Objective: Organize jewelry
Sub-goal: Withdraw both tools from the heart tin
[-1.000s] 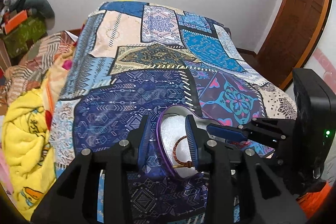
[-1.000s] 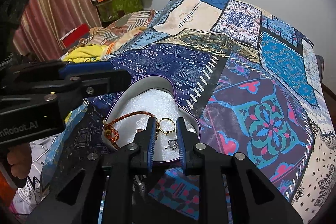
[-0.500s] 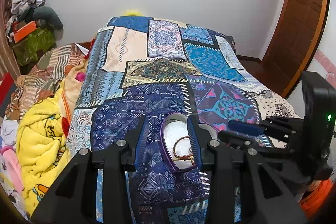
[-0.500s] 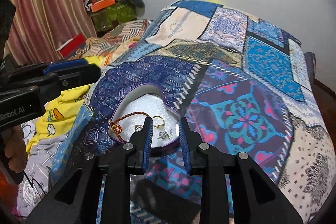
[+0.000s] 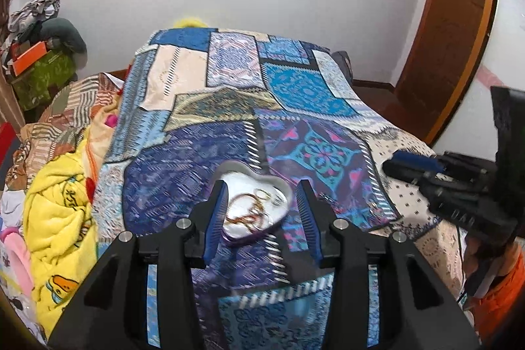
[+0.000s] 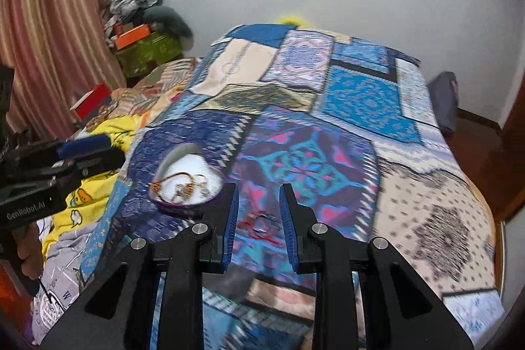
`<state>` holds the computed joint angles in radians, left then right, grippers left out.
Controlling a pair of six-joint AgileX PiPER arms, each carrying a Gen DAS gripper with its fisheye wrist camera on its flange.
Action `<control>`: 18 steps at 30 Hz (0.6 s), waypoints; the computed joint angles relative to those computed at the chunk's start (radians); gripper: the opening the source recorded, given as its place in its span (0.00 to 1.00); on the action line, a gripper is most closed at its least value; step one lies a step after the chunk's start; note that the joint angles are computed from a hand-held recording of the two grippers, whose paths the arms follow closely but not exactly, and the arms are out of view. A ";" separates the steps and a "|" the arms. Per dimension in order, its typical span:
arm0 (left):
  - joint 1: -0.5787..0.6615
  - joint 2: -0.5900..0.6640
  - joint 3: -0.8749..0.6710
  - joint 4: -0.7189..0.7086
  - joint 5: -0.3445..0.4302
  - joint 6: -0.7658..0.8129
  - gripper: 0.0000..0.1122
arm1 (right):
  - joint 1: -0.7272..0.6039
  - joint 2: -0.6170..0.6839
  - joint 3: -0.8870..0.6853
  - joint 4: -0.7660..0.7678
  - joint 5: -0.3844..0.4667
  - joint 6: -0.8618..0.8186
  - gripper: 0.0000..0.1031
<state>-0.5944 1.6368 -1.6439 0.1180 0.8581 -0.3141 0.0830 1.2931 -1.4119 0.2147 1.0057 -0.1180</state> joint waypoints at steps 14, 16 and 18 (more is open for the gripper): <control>-0.108 0.104 0.009 -0.059 0.003 0.015 0.38 | -0.300 -0.081 0.126 0.064 0.100 -0.146 0.23; -0.114 0.121 0.014 -0.073 0.003 0.019 0.38 | -0.306 -0.080 0.158 0.074 0.104 -0.156 0.23; -0.113 0.138 0.014 -0.092 0.006 0.029 0.38 | -0.300 -0.076 0.184 0.080 0.102 -0.160 0.23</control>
<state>-0.7076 1.7744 -1.6296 0.0261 0.8638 -0.2851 -0.2165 1.2168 -1.2278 0.2944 1.1082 -0.2781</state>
